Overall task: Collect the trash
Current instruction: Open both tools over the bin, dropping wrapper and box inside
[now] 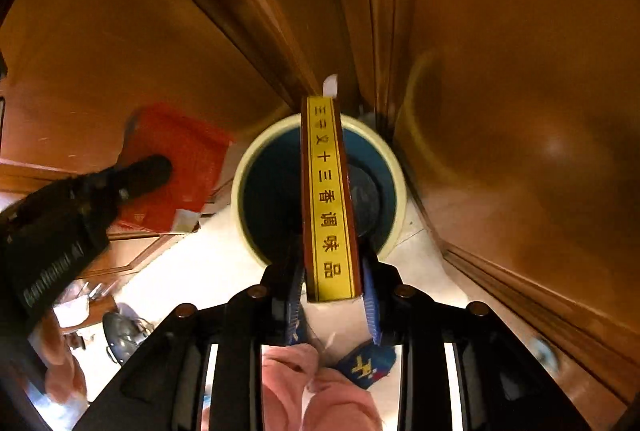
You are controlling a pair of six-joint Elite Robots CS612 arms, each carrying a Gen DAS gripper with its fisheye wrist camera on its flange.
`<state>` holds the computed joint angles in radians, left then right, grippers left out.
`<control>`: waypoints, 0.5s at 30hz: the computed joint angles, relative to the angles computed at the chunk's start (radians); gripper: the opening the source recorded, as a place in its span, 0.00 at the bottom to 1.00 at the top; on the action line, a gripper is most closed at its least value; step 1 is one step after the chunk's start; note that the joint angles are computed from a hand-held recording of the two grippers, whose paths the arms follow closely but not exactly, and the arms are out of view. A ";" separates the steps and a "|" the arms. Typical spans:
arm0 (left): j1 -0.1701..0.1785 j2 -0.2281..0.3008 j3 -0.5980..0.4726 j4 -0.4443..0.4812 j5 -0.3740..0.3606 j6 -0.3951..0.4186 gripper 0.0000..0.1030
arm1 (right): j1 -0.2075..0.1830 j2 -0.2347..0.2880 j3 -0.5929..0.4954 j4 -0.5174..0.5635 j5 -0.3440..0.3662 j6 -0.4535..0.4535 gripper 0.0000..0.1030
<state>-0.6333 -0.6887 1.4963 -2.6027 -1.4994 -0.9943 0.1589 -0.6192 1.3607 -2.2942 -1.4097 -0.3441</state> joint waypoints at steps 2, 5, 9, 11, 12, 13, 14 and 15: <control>-0.002 0.012 -0.001 -0.001 -0.001 0.011 0.43 | -0.001 0.030 -0.030 0.008 0.012 0.006 0.31; -0.006 0.022 0.000 -0.018 0.007 0.032 0.58 | -0.002 0.059 -0.067 0.000 -0.005 0.024 0.42; -0.010 0.010 0.014 -0.025 0.016 0.035 0.63 | -0.002 0.060 -0.072 -0.005 -0.003 0.043 0.42; -0.011 0.000 0.023 -0.038 0.023 0.033 0.69 | -0.002 0.059 -0.084 -0.002 -0.008 0.045 0.42; -0.012 -0.007 0.028 -0.044 0.032 0.033 0.70 | -0.002 0.054 -0.082 -0.007 -0.011 0.047 0.42; -0.019 -0.021 0.051 -0.062 0.042 0.029 0.73 | -0.004 0.051 -0.086 -0.009 -0.007 0.050 0.42; -0.022 -0.030 0.063 -0.070 0.050 0.029 0.74 | -0.005 0.047 -0.090 -0.011 0.000 0.053 0.42; -0.025 -0.039 0.070 -0.079 0.056 0.032 0.74 | -0.006 0.044 -0.089 -0.015 0.005 0.055 0.43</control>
